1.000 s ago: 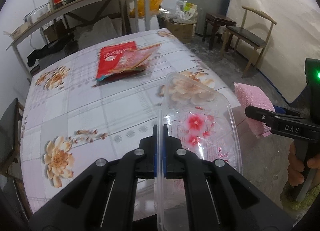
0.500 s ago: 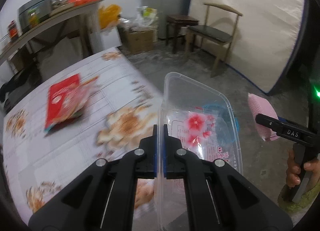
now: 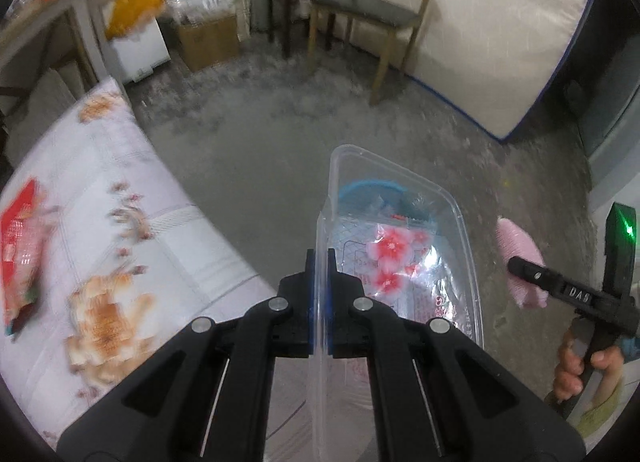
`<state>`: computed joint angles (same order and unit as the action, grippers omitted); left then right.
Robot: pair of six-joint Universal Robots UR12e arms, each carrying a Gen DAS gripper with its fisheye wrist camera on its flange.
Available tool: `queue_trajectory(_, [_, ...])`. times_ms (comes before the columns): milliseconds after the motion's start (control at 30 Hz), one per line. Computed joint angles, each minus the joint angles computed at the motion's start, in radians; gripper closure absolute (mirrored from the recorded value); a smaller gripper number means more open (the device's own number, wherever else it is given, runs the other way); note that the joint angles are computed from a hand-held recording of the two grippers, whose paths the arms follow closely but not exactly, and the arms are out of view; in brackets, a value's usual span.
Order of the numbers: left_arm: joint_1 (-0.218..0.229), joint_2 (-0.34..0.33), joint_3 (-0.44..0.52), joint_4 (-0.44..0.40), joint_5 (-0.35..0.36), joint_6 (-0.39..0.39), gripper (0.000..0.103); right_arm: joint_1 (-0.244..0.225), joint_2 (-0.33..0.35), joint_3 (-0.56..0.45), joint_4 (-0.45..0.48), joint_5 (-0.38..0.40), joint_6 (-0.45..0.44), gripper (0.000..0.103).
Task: Collect trash
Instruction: 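Carry the tray and sponge to the blue wastebasket and open both tools, then return both tools to the table toward the red snack bag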
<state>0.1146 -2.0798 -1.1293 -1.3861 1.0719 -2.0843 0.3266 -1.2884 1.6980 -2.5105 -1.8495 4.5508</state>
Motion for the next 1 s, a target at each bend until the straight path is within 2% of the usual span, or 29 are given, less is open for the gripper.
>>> queue_trajectory(67, [-0.018, -0.021, 0.024, -0.034, 0.024, -0.024, 0.100, -0.022, 0.012, 0.016, -0.052, 0.050, 0.009, 0.024])
queue_trajectory(133, [-0.040, -0.036, 0.030, -0.032, 0.050, -0.052, 0.100, -0.044, 0.023, 0.028, -0.093, 0.087, 0.020, 0.024])
queue_trajectory(267, [-0.071, -0.064, 0.058, -0.051, 0.070, -0.093, 0.100, -0.078, 0.041, 0.050, -0.179, 0.118, 0.044, 0.023])
queue_trajectory(333, [-0.092, -0.084, 0.074, -0.041, 0.077, -0.156, 0.099, -0.097, 0.056, 0.076, -0.255, 0.127, 0.073, 0.018])
queue_trajectory(367, [-0.099, -0.092, 0.076, -0.031, 0.071, -0.188, 0.095, -0.106, 0.063, 0.090, -0.285, 0.130, 0.085, 0.016])
queue_trajectory(433, [-0.112, -0.113, 0.093, -0.054, 0.064, -0.236, 0.056, -0.120, 0.074, 0.114, -0.306, 0.140, 0.116, 0.014])
queue_trajectory(467, [-0.119, -0.122, 0.102, -0.074, 0.072, -0.254, 0.051, -0.129, 0.082, 0.125, -0.303, 0.164, 0.136, 0.014])
queue_trajectory(500, [-0.125, -0.136, 0.117, -0.114, 0.074, -0.264, 0.051, -0.133, 0.089, 0.133, -0.310, 0.180, 0.156, 0.014])
queue_trajectory(600, [-0.128, -0.139, 0.113, -0.171, 0.081, -0.249, 0.051, -0.129, 0.099, 0.168, -0.369, 0.217, 0.219, 0.014])
queue_trajectory(800, [-0.092, -0.102, 0.088, -0.196, 0.012, -0.173, 0.051, -0.090, 0.082, 0.189, -0.383, 0.176, 0.225, 0.014])
queue_trajectory(900, [-0.066, -0.082, 0.089, -0.206, -0.031, -0.129, 0.048, -0.069, 0.059, 0.193, -0.354, 0.154, 0.223, 0.014])
queue_trajectory(1000, [-0.027, -0.049, 0.072, -0.194, -0.084, -0.062, 0.041, -0.048, 0.045, 0.163, -0.281, 0.139, 0.175, 0.014])
